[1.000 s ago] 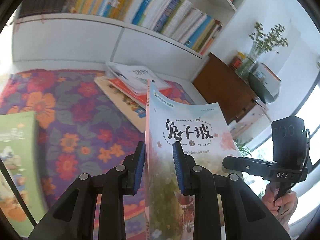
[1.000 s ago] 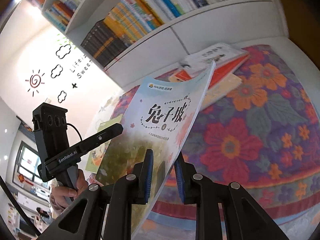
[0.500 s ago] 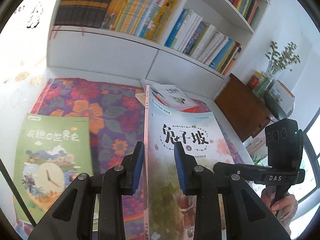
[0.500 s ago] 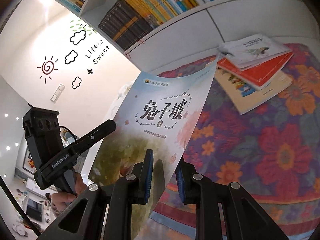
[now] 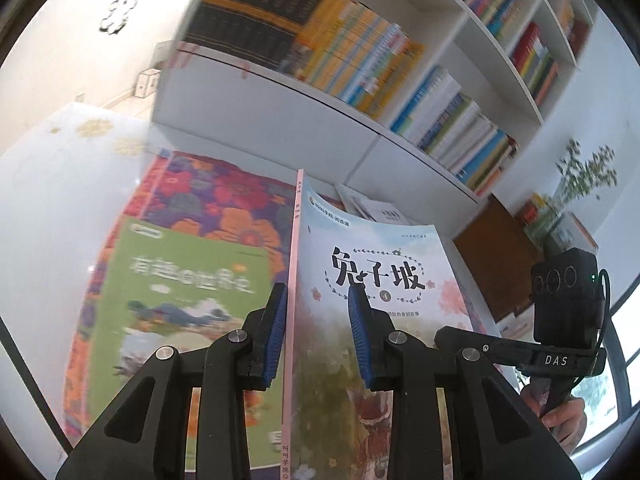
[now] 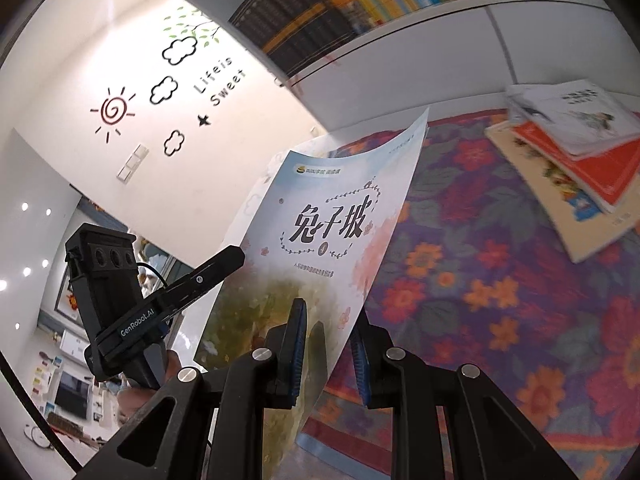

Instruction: Organize books

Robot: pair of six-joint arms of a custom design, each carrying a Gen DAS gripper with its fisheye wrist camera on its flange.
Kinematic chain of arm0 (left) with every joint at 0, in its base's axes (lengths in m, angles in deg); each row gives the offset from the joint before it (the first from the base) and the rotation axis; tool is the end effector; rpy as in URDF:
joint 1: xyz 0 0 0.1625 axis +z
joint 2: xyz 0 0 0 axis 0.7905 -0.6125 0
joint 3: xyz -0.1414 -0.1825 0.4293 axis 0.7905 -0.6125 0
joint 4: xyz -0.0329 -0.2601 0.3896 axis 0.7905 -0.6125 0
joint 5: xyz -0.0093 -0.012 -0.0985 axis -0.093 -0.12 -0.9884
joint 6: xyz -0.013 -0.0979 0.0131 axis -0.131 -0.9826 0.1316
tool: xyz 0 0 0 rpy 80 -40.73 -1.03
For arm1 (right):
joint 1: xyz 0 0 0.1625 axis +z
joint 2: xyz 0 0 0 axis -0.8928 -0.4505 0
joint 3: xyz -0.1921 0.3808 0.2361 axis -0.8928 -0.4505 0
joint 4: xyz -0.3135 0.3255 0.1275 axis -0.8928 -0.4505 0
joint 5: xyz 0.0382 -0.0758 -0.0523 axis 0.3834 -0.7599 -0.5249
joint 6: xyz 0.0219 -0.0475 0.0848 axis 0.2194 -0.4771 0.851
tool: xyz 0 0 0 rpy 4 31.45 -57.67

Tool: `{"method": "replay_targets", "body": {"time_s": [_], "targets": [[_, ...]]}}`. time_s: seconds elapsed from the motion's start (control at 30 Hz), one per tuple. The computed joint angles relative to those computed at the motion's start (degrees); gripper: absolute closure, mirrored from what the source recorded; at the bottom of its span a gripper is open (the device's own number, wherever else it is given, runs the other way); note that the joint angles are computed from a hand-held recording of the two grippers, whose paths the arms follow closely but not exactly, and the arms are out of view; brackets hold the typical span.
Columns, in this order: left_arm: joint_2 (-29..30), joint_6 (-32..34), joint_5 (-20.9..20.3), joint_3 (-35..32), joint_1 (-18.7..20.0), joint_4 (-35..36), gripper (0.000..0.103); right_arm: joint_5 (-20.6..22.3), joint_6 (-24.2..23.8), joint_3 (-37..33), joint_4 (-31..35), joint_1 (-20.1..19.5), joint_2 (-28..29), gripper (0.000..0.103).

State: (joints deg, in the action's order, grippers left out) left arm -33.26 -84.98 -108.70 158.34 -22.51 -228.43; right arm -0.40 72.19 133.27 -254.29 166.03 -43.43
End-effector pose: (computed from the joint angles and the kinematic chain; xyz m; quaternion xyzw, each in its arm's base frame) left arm -0.1333 -0.3054 0.2077 0.0995 0.9152 -0.3808 0.0868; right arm 0.2196 -0.3598 0.1276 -0.2225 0.9648 -0.1401 0.0057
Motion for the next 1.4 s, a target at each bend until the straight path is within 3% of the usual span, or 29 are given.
{"method": "replay_targets", "body": {"time_s": [0.4, 0.8, 0.93, 1.2, 1.4], "targets": [[-9.21, 3.21, -1.17, 3.32, 7.89, 0.48, 0.074, 1.32, 2.00, -5.43, -1.40, 1.95, 12.79, 0.081], [-5.70, 9.56, -5.03, 3.39, 17.20, -6.79, 0.073, 0.69, 2.79, -8.26, -2.07, 2.16, 19.60, 0.081], [-5.65, 9.43, -3.21, 3.30, 17.46, -5.52, 0.072, -0.04, 3.24, -9.02, -2.62, 2.56, 20.98, 0.081], [-6.34, 9.67, -4.62, 3.14, 20.13, -4.63, 0.072, -1.56, 4.01, -8.93, -2.88, 2.74, 21.70, 0.081], [-6.72, 8.85, -2.52, 3.12, 18.34, -2.00, 0.072, -1.91, 4.45, -8.49, -4.01, 2.58, 21.78, 0.081]]}}
